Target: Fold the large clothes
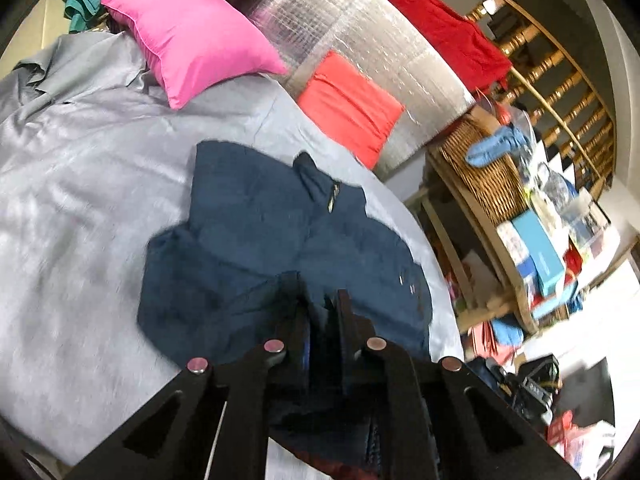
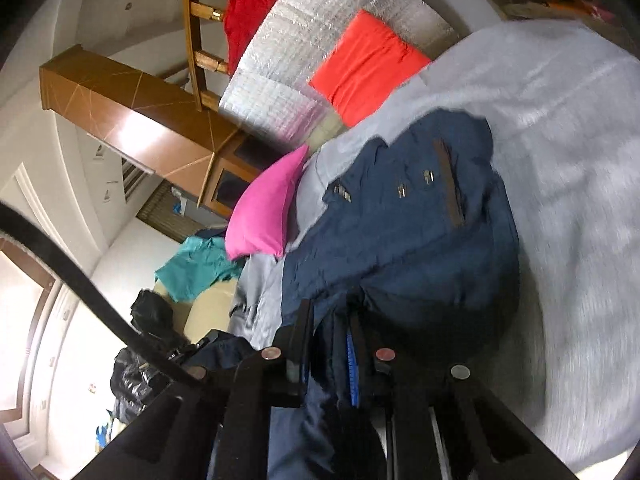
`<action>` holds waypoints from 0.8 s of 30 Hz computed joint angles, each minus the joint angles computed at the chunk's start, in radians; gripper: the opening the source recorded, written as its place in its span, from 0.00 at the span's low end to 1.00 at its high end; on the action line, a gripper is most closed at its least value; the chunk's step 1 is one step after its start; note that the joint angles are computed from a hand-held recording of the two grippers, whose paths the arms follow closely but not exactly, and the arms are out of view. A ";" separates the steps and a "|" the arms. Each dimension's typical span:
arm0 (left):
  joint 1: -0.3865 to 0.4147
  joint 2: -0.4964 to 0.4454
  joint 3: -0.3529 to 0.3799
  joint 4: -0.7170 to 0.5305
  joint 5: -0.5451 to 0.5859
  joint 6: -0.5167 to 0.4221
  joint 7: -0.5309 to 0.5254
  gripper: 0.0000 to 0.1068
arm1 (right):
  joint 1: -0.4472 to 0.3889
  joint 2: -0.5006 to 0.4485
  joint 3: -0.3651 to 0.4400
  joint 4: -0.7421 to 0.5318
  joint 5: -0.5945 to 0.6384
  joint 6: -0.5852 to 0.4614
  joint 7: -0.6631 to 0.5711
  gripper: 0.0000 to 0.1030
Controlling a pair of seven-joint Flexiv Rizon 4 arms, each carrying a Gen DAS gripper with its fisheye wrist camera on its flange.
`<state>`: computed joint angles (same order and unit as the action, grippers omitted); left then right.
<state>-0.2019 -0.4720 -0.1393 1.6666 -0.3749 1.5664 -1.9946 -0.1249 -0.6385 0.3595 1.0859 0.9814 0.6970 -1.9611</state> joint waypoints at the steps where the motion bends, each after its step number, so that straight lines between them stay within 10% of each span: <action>1: -0.001 -0.018 0.002 -0.013 -0.002 0.010 -0.005 0.10 | 0.014 -0.018 -0.008 -0.032 -0.006 0.011 0.012 0.15; 13: 0.014 -0.284 0.118 -0.381 -0.034 -0.140 -0.139 0.12 | 0.149 -0.431 -0.058 -0.714 -0.232 -0.042 0.416 0.13; 15: 0.020 -0.312 0.128 -0.418 -0.035 -0.191 -0.196 0.16 | 0.141 -0.439 -0.062 -0.710 -0.269 -0.038 0.472 0.34; 17: 0.027 -0.334 0.129 -0.438 -0.041 -0.237 -0.261 0.24 | 0.126 -0.405 -0.064 -0.624 -0.294 0.028 0.483 0.82; 20: 0.062 -0.332 0.060 -0.410 -0.050 -0.181 -0.269 0.38 | 0.099 -0.387 -0.043 -0.559 -0.306 0.081 0.461 0.83; 24: 0.014 -0.296 0.153 -0.388 0.009 -0.174 -0.318 0.65 | 0.124 -0.428 -0.075 -0.616 -0.386 0.051 0.484 0.83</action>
